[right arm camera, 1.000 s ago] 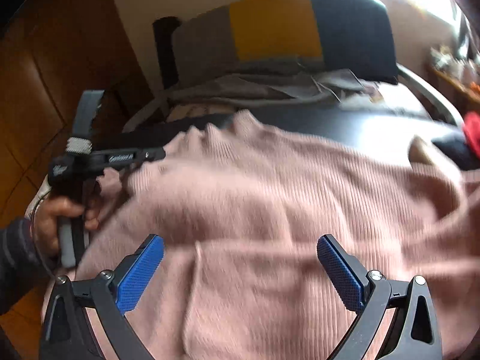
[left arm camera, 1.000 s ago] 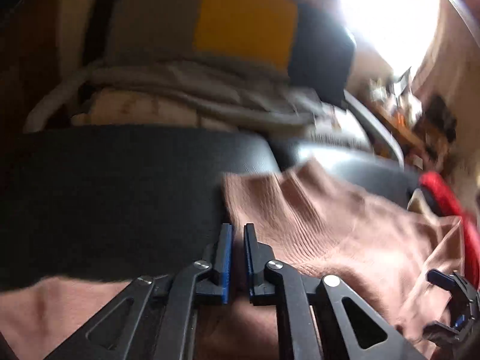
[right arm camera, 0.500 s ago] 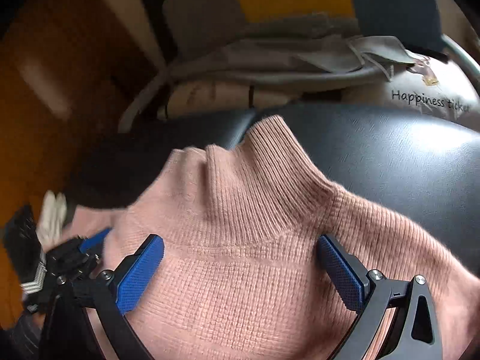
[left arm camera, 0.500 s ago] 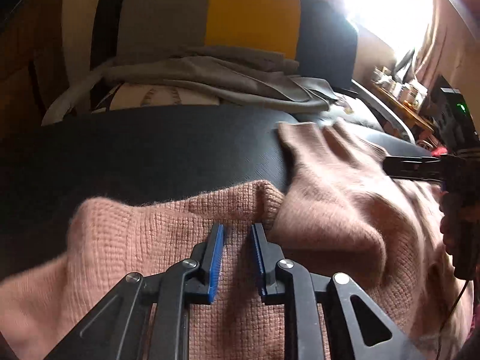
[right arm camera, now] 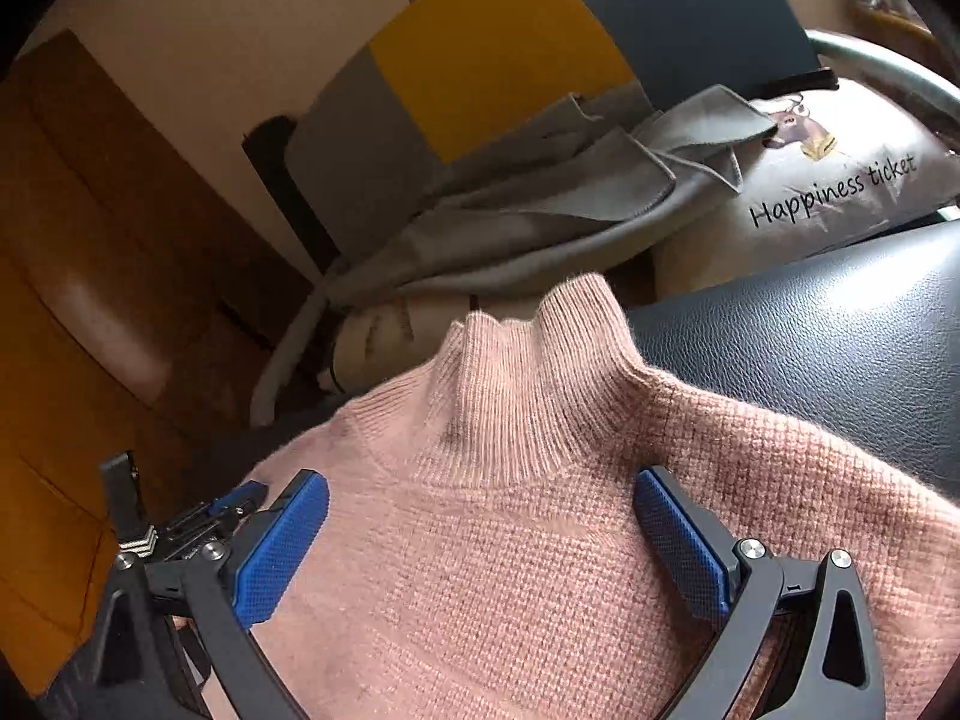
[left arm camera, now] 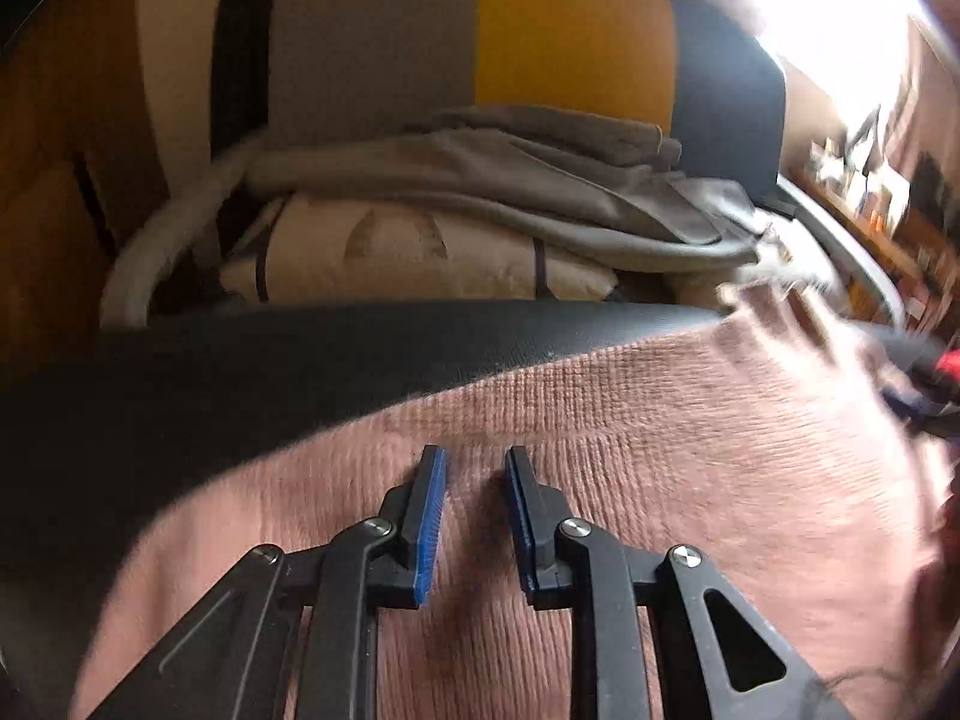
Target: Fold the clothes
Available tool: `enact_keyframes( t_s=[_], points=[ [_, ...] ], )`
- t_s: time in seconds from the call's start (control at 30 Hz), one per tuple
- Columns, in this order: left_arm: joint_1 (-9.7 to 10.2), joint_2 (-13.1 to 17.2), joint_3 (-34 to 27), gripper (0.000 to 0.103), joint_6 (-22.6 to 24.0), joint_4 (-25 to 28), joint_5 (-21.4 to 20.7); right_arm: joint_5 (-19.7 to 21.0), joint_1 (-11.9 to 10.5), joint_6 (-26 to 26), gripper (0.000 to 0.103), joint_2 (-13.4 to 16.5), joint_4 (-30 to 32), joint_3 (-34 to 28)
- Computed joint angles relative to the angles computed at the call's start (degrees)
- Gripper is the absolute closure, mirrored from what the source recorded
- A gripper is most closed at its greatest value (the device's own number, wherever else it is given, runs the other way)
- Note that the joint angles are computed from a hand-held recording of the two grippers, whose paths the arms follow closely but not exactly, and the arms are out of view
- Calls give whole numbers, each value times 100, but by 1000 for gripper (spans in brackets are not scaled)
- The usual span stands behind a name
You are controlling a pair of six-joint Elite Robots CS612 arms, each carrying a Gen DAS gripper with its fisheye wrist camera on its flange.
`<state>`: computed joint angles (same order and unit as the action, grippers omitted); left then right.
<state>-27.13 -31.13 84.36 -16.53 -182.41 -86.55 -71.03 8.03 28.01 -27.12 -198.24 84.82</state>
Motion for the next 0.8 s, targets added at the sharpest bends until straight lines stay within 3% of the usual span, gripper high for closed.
enact_keyframes(
  t_s=[0.07,0.13,0.27,0.33,0.5,0.63,0.7,0.77,0.8],
  points=[
    [64,-218,491,82,-582,-529,-344,-360,119,-550,0,-329,644,213],
    [85,-428,1064,81,-830,-1148,-613,-229,168,-914,0,-582,538,579],
    [-23,-751,1999,78,-866,-1755,-881,-400,362,-1214,0,-1000,130,1432],
    [-97,-849,2398,78,-1029,-1985,-886,-864,548,-1331,0,-1154,100,1763],
    [-292,-990,3239,77,-1569,-2454,-770,-1770,883,-1517,0,-1146,279,1970],
    [-380,-980,3547,76,-1597,-2686,-635,-2679,1116,-1502,0,-1037,682,1802],
    [-421,-926,3649,76,-1517,-2965,-565,-2666,1086,-1285,1,-1029,794,1771],
    [-471,-876,3699,76,-1506,-3169,-425,-2777,1074,-1033,21,-1050,794,1786],
    [-504,-848,3712,76,-1494,-3263,-326,-2880,1073,-895,42,-1076,773,1812]
  ],
)
